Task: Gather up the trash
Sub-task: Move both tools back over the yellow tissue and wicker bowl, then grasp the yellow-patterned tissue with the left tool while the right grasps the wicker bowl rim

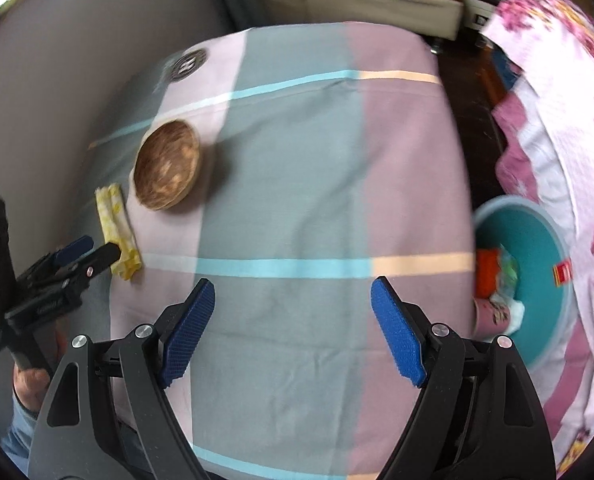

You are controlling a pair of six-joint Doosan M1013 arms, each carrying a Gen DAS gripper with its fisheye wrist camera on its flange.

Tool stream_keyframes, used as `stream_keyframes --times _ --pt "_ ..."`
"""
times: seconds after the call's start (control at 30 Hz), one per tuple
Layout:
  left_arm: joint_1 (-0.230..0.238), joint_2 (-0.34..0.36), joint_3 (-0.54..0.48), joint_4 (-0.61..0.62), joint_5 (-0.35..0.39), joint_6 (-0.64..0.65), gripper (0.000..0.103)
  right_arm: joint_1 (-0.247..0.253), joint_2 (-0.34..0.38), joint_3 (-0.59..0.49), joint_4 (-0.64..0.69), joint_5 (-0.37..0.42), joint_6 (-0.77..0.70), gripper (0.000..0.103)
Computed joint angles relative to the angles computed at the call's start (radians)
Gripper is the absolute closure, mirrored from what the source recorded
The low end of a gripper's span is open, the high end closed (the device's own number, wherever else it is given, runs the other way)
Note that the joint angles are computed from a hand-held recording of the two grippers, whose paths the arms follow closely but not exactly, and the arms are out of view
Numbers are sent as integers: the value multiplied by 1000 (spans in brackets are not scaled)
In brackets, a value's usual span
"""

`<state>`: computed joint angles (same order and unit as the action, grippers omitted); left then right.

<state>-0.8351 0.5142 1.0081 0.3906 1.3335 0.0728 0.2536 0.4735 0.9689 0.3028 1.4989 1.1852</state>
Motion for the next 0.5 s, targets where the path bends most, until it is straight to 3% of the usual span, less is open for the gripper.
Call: stream_keyframes --times 0.23,0.33,0.4,0.5 --pt "10 -12 47 12 -5 -48 10 36 28 -27 -19 10 29 27" --pt "6 3 27 35 48 -33 30 40 35 -37 -18 6 21 27" --pt "3 10 17 49 91 -18 51 47 44 -47 -18 2 18 27" --pt "7 -15 55 54 67 -47 76 56 68 -76 -9 11 15 27"
